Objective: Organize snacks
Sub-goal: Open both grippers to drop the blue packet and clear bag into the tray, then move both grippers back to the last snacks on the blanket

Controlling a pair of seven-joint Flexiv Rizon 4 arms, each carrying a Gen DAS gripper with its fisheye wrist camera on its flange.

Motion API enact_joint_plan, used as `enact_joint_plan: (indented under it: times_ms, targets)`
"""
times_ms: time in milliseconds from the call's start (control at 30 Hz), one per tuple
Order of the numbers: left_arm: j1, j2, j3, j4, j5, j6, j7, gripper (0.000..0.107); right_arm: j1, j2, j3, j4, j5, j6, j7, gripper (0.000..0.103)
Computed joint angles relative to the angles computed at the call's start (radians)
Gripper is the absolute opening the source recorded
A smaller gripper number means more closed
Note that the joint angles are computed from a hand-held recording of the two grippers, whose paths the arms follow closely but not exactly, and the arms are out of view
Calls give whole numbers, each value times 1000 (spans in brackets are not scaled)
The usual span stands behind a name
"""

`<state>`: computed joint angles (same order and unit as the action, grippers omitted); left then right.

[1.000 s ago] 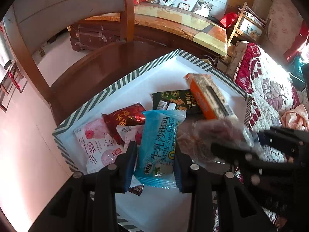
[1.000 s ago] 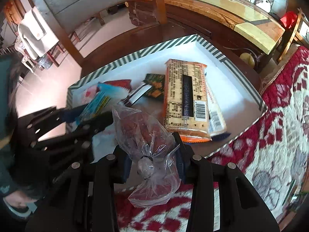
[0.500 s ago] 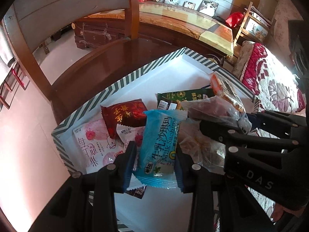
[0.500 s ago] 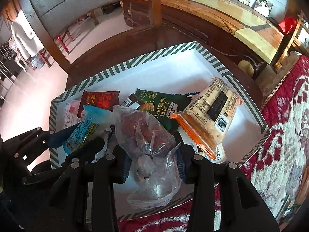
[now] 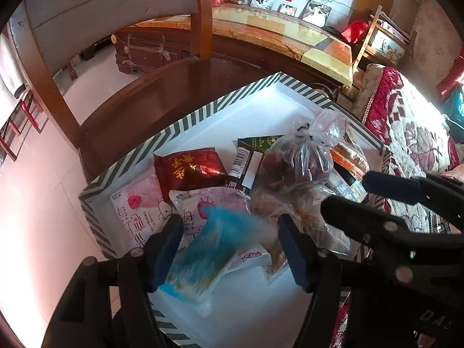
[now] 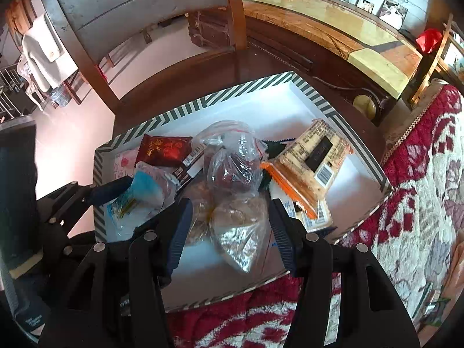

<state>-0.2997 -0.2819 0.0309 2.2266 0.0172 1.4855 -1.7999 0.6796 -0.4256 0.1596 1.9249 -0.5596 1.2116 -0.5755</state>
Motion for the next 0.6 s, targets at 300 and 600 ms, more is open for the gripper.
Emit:
enact_joint_plan:
  times_ms: [300,600]
  targets:
    - [-60,31,65,-13,107,-17,-79,80,18,63,-43,94,-84,76,123,54]
    - [-91,66,77,-39,257,-58,-207,84,7,148,-88,216,-278,151,355,54]
